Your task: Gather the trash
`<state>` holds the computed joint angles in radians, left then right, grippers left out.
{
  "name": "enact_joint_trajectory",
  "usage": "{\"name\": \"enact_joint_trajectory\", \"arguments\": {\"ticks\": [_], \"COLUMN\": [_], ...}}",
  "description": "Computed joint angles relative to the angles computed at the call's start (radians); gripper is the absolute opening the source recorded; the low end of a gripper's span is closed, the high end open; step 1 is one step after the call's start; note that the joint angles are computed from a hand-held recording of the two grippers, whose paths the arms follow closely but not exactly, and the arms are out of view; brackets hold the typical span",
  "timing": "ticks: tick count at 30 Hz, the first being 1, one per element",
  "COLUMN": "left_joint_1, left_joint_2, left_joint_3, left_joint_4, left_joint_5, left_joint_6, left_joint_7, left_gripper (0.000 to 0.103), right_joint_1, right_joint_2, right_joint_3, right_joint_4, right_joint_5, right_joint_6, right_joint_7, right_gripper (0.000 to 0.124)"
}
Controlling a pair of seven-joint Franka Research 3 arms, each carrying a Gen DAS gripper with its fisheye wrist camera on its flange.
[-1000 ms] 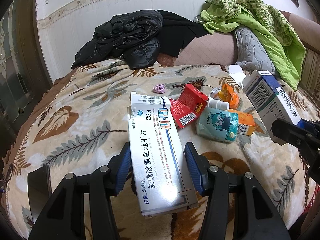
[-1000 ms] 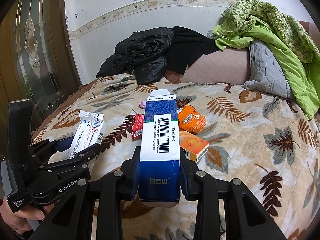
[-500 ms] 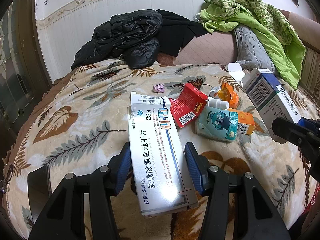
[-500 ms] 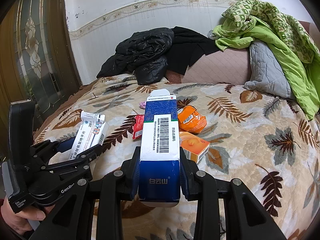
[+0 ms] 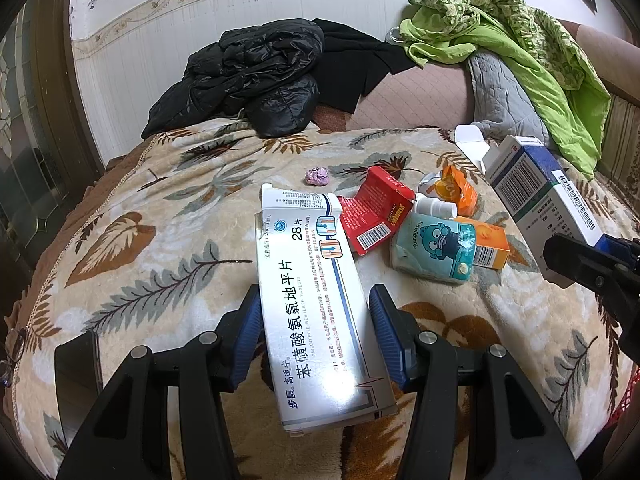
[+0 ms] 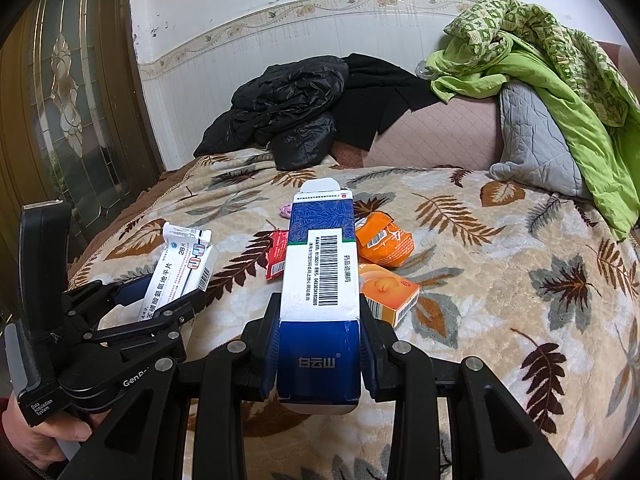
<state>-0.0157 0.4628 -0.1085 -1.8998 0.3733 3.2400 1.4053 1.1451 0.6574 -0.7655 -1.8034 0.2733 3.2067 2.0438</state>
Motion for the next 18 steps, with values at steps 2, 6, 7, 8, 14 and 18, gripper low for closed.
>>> {"name": "enact_joint_trajectory", "arguments": {"ticks": [2, 6, 7, 8, 14, 18], "left_joint_1": [0.000, 0.026, 0.035, 0.043, 0.059, 0.045], "left_joint_2": [0.000, 0.002, 0.003, 0.004, 0.007, 0.009], "left_joint_3": [0.000, -0.029, -0.039, -0.047, -0.066, -0.054], "left_joint_4": [0.000, -0.001, -0.001, -0.001, 0.000, 0.001], "left_joint_5": [0.001, 0.001, 0.002, 0.001, 0.002, 0.004], "left_joint_6": [0.001, 0.005, 0.007, 0.007, 0.004, 0.002], "left_joint_7": [0.000, 0.009, 0.012, 0.015, 0.030, 0.035], "left_gripper": [0.052, 0.052, 0.052, 0.052, 0.052, 0.052], "right_joint_1": [-0.001, -0.002, -0.002, 0.001, 0.011, -0.003], "right_joint_2": [0.000, 0.001, 0.001, 0.003, 0.001, -0.009], "right_joint_3": [0.001, 0.002, 0.001, -0.002, -0.015, 0.002], "right_joint_4": [0.001, 0.005, 0.008, 0.009, -0.003, -0.011], "right_joint_5": [0.001, 0.000, -0.003, -0.006, -0.012, 0.007], "right_joint_6": [0.000, -0.010, -0.013, -0.014, -0.001, 0.018], "right_joint_7": [0.000, 0.004, 0.008, 0.014, 0.031, 0.014], "right_gripper": [0.036, 0.036, 0.036, 0.036, 0.036, 0.036]}}
